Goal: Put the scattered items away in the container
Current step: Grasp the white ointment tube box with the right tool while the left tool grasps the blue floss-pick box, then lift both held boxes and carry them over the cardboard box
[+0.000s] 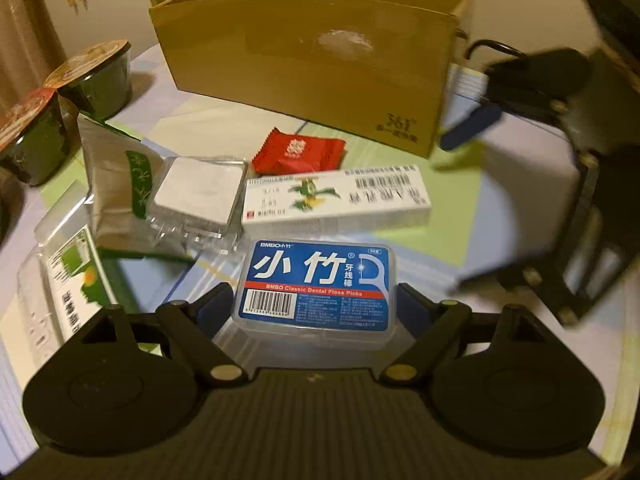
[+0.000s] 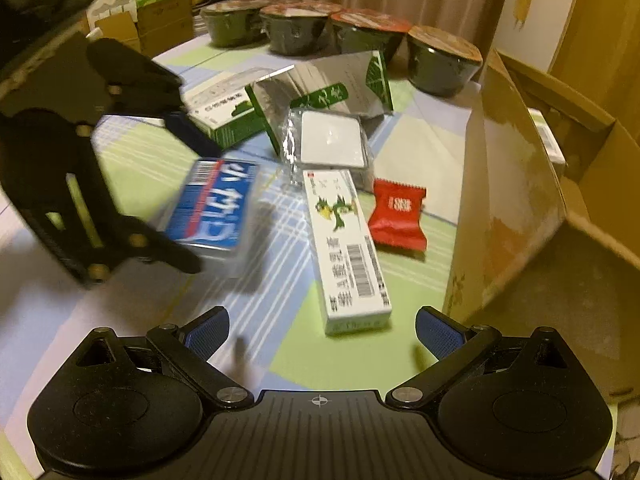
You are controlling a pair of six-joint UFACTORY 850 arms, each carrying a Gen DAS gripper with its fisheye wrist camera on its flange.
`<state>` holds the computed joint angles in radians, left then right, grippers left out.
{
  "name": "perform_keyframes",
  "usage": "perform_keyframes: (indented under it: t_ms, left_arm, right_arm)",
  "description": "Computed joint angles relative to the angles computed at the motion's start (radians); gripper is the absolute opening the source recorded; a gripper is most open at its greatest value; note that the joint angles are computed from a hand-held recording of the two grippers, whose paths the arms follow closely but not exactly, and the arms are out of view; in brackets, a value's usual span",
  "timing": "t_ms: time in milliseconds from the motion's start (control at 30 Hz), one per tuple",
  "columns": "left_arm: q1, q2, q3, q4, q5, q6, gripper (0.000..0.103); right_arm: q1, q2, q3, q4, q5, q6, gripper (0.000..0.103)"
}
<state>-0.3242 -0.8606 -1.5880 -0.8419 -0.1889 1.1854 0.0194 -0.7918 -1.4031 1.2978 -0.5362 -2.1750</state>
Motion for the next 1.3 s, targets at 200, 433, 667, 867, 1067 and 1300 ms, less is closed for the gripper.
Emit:
perform_keyframes:
  t_ms: [200, 433, 667, 867, 1067, 1300]
  left_arm:
    - [0.024, 0.073, 0.096, -0.008, 0.027, 0.035, 0.084]
    - [0.032, 0.11, 0.162, -0.059, 0.047, 0.068, 0.084]
    - [0.028, 0.13, 0.206, -0.21, 0.056, 0.2, 0.084]
    - [0.021, 0.159, 0.25, -0.325, 0.064, 0.291, 0.084]
    - [0.018, 0.159, 0.258, -0.276, 0.057, 0.208, 0.085]
    - [0.015, 0.14, 0.235, -0.127, 0.052, 0.029, 0.085]
  right_arm:
    - [0.039, -0.006, 0.011, 0.154, 0.062, -0.18, 0.088]
    - [0.087, -0.027, -0.003, 0.236, 0.193, -0.125, 0.088]
    - [0.074, -0.028, -0.015, 0.048, 0.147, 0.173, 0.041]
    - [0.052, 0.041, 0.085, -0.074, 0.12, 0.267, 0.042]
    - [0.049, 0.025, 0.068, -0.033, 0.106, 0.258, 0.058]
    - [0.063, -0.018, 0.002, -0.074, 0.084, 0.278, 0.057]
